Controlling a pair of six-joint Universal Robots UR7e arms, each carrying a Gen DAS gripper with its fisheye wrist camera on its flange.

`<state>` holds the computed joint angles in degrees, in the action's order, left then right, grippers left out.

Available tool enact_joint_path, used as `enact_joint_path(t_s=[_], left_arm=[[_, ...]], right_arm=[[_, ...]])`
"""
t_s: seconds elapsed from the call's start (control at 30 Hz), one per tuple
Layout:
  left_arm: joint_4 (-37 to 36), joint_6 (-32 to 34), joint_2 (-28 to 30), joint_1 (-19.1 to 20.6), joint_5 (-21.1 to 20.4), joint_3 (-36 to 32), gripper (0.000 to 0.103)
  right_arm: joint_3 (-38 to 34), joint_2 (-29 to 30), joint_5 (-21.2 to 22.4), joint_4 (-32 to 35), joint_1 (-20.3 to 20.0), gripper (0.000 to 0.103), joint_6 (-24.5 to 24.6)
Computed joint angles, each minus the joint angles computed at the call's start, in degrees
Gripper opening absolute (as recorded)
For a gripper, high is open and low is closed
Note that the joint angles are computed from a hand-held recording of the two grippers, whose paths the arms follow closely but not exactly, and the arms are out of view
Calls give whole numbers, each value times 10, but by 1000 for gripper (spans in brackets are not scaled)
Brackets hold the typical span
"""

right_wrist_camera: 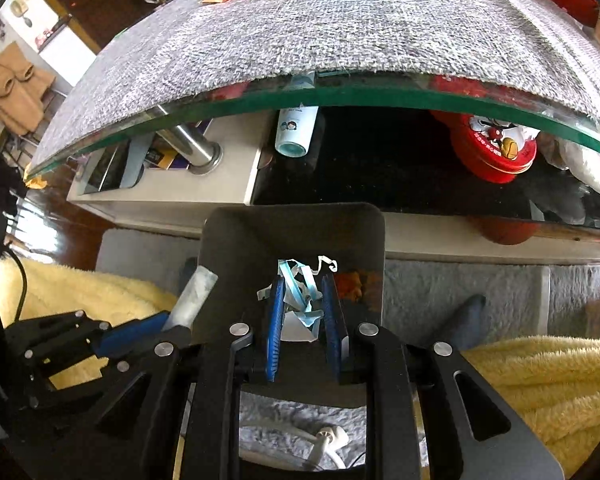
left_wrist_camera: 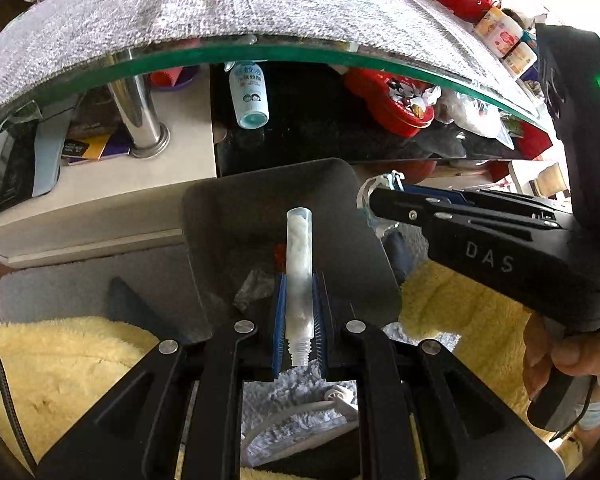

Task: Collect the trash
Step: 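Lower the tube and scrap into the bin and open both tools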

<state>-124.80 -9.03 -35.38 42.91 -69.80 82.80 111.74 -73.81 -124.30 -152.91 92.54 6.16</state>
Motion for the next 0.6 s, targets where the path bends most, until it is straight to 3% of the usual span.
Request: enact_joint_path(t_s=[0.07, 0.13, 0.3, 0.37, 0.43, 0.5, 0.6], left_arm=[[4, -3, 1, 0, 2, -3, 15], [5, -3, 2, 1, 6, -5, 22], [0, 1, 0, -2, 24, -9, 34], [-3, 4, -3, -4, 34, -11, 43], [-7, 9, -6, -7, 44, -14, 53], [-15, 16, -9, -10, 56, -20, 68], [-25, 25, -8, -14, 69, -38, 80]], right_arm=[[-1, -1, 2, 2, -1, 25, 2], [-1, -2, 3, 0, -2, 37, 3], [-3, -6, 4, -1, -2, 45, 5], [-4, -12, -5, -4, 2, 57, 5], [-7, -15, -26, -10, 9, 76, 1], [-12, -20, -47, -12, 17, 86, -4], [-23, -24, -66, -19, 24, 95, -11]])
